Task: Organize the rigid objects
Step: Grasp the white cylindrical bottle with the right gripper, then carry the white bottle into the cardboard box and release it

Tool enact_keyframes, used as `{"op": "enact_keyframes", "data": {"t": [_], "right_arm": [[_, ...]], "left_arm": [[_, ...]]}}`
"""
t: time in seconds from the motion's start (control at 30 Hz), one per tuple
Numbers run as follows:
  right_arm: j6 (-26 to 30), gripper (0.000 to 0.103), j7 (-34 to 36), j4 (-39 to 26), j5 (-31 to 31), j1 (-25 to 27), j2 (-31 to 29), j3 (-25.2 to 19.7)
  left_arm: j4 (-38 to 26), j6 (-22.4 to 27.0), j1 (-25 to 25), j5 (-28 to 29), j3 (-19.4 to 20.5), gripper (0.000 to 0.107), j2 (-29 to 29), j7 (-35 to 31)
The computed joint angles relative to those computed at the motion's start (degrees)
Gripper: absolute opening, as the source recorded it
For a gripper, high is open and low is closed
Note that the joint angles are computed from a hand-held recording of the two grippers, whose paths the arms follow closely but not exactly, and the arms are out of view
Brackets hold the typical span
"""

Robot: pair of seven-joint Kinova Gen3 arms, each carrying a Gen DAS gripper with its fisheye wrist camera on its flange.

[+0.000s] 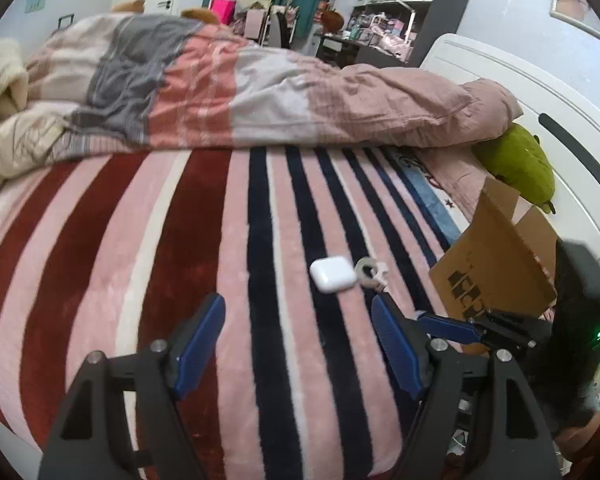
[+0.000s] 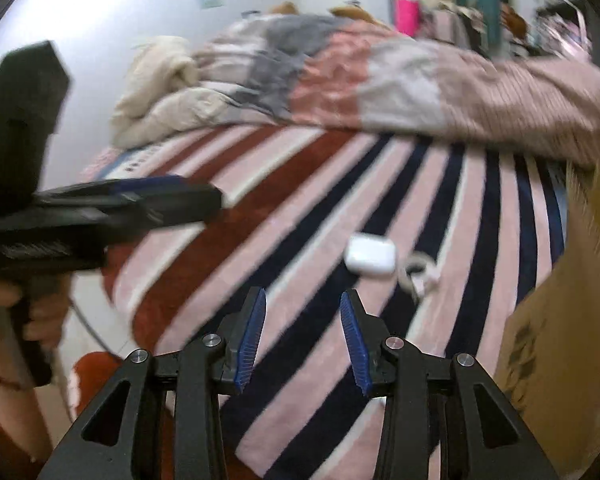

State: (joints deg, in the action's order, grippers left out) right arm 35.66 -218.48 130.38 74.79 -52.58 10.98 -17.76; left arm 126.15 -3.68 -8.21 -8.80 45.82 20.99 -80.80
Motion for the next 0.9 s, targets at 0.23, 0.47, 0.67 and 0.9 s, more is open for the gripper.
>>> {"op": "enact_keyframes", "data": {"t": [0.23, 0.47, 0.67, 0.9], "right_arm": [[14.32, 0.047, -6.17, -3.30, -11.52, -8.59, 9.86, 2.59], [13.85, 0.047, -6.25, -3.78, -16.13, -8.20, 11.90, 4.58], [13.28, 0.023, -12.43, -1.42, -12.25, -9.93, 12.71, 5.26], [13.78, 0.022, -10.95, -0.43, -5.02, -10.38, 10.54, 3.29]], "left_arm": [[1.42, -1.46, 0.64, -1.02, -1.88, 0.073, 1.79, 0.23], [2.21, -1.92, -0.54, -2.49, -1.86, 0.073, 2.19, 2.06], [1.96, -1.38, -0.39, -2.93, -1.76, 0.073, 1.98, 2.56], [0.94, 0.93, -4.96, -2.80, 5.44, 0.073, 3.14, 1.35]]}}
